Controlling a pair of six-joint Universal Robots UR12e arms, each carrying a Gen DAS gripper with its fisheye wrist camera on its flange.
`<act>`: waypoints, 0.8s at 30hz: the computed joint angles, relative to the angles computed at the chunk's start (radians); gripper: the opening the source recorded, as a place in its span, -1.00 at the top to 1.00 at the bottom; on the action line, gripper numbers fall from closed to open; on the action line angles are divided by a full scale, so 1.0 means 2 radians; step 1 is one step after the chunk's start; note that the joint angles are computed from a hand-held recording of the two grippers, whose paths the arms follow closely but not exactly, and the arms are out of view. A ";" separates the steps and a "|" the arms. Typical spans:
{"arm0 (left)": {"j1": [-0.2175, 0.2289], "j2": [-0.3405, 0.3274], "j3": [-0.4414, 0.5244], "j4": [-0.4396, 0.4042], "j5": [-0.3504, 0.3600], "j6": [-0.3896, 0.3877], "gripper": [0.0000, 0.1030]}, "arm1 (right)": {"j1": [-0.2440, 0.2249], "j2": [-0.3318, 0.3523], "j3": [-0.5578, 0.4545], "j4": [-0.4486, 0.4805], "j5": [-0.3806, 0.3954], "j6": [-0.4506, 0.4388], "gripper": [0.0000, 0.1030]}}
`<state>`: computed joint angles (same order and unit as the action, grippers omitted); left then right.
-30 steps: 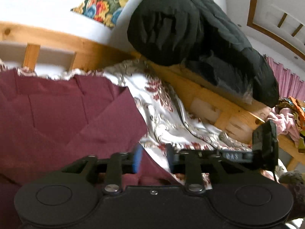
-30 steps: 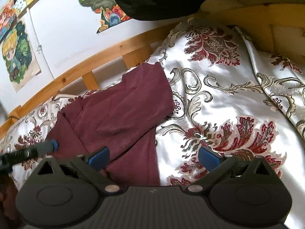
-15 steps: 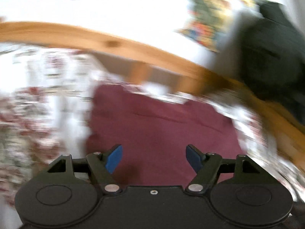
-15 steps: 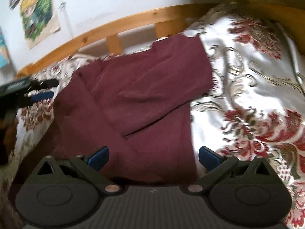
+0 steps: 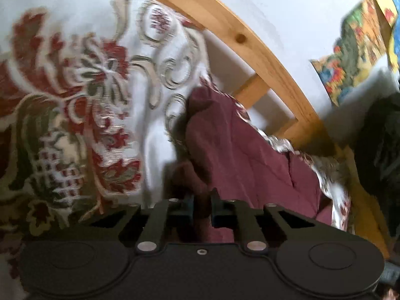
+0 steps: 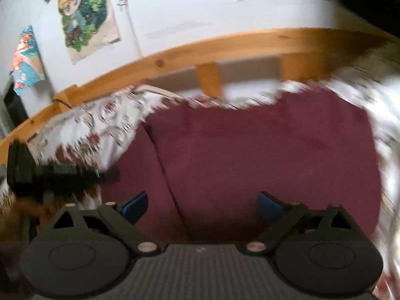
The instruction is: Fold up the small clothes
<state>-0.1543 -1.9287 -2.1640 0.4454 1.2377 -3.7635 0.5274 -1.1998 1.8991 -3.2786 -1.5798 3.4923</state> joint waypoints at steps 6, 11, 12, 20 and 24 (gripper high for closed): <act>-0.010 -0.008 -0.014 0.060 0.037 -0.053 0.85 | 0.007 0.081 -0.139 0.057 0.061 -0.006 -0.63; -0.012 -0.011 -0.016 0.082 0.045 -0.060 0.85 | 0.008 0.133 -0.235 0.141 0.110 -0.029 -0.29; -0.012 -0.011 -0.018 0.086 0.048 -0.066 0.85 | 0.009 0.140 -0.246 0.149 0.112 -0.033 0.03; -0.031 -0.013 -0.033 0.145 0.142 -0.113 0.86 | 0.018 0.171 -0.286 0.115 0.107 -0.061 0.87; -0.045 -0.003 -0.032 0.116 0.186 -0.093 0.85 | 0.022 0.186 -0.305 0.108 0.097 -0.071 0.93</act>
